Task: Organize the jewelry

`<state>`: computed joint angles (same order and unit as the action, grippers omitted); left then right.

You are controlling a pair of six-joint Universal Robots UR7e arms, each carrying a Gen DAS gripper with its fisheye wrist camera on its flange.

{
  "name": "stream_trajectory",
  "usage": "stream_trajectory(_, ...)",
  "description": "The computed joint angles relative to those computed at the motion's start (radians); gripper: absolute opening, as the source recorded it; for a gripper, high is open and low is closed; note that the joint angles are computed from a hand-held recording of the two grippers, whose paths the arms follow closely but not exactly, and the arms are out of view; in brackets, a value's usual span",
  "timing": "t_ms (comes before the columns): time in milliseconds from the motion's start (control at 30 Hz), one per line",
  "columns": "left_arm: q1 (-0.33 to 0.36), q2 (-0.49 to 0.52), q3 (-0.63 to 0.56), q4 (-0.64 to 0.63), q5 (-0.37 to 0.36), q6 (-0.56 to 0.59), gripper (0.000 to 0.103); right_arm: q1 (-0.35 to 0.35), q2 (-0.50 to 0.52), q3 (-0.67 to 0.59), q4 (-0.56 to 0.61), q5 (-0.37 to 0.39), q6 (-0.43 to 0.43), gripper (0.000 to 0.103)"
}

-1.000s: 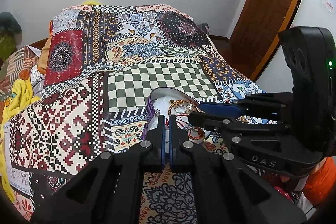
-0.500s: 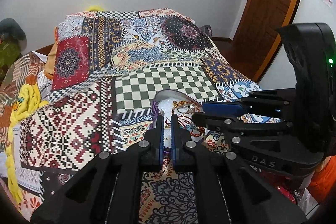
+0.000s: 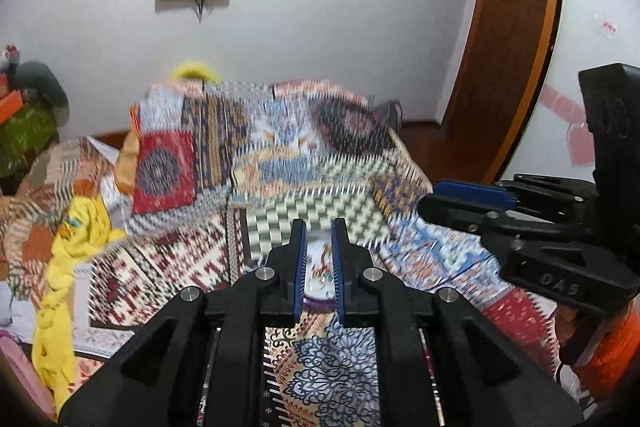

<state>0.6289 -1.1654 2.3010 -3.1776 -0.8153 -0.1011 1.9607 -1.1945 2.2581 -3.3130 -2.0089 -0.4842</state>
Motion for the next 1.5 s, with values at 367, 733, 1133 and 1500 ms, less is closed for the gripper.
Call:
stream_trajectory(367, -0.285, -0.134, 0.132, -0.190, 0.229, 0.016, 0.042, 0.189, -0.147, 0.120, -0.312, 0.010, 0.013, 0.020)
stream_trajectory(733, -0.500, -0.178, 0.255, -0.262, 0.479, -0.074, 0.097, 0.356, -0.019, 0.158, -0.693, -0.201, -0.064, 0.076)
stream_trajectory(1133, -0.555, -0.253, 0.297, -0.014, 0.532, -0.294, 0.098, 0.412, 0.047, 0.130, -0.813, -0.328, -0.113, 0.103)
stream_trajectory(1500, -0.559, -0.274, 0.300, 0.062, 0.536, -0.357, 0.098, 0.431, 0.046, 0.154, -0.824, -0.357, -0.116, 0.103)
